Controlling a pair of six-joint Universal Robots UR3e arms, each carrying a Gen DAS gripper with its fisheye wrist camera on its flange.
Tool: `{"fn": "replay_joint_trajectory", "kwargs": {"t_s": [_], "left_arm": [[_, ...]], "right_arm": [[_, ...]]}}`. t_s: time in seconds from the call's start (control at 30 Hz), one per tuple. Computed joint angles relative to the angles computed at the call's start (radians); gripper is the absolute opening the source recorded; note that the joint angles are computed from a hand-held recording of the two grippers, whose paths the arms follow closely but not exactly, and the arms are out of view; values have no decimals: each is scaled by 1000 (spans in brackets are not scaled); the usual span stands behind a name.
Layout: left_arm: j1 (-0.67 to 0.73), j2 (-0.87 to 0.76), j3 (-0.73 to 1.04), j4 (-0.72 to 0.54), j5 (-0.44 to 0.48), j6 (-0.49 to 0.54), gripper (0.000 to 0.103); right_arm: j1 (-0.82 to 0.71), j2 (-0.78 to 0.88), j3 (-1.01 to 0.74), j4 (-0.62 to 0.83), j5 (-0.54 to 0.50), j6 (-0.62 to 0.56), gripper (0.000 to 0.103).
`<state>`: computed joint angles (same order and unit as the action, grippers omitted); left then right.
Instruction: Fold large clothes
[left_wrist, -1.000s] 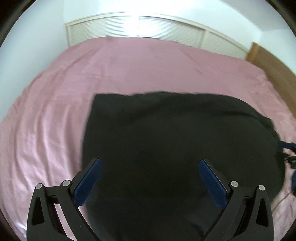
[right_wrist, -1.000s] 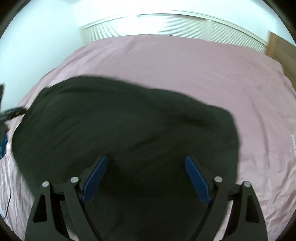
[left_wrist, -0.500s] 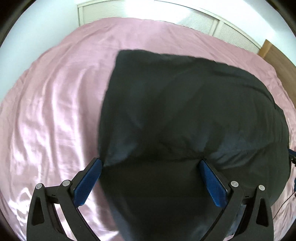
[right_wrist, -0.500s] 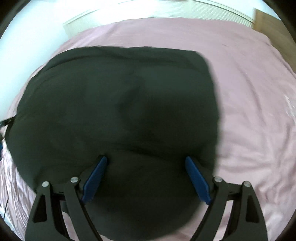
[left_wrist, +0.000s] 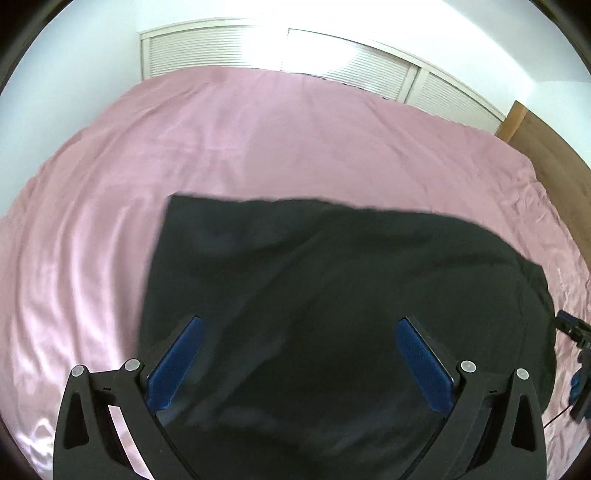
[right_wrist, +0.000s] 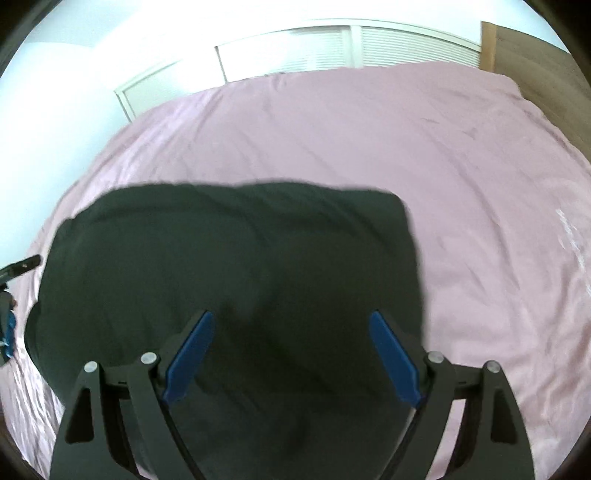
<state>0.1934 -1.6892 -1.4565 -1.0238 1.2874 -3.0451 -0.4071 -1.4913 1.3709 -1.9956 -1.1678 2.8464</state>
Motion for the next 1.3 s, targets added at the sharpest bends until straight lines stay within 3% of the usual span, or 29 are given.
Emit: {"fn": "replay_joint_trajectory", "kwargs": {"t_s": [0.17,0.37,0.47,0.57,0.67,0.8,1.0,1.1,1.17,1.3], "left_arm": [[-101,-270,299,-53,118,-128,102],[-122,-520,658,-281,292,-174,102],[-93,-538,700,-335,317,-189,102],[-52,-499,646,-300,312,-177,102],[22,-345,442,-196,230,-154,102],[183,-121,179,-112,52,-100,102],[461,128,-88,-278,-256,143,102],[536,164,-123,-442,-289,270,102],[555,184,-160,-452,-262,311,102],[629,230,-234,-451,-306,333,102]], "right_arm": [[64,220,-195,-19,-38,110,87],[43,311,-309,40,-134,160,87],[2,319,-345,92,-197,162,87],[-66,251,-271,95,-192,149,87],[-158,147,-147,72,-117,101,87],[-272,-9,18,94,-4,20,87],[-384,-98,127,189,134,-113,87],[-420,-160,221,153,214,-167,89],[-457,-198,279,117,281,-172,94],[-444,-115,175,243,290,-167,94]]}}
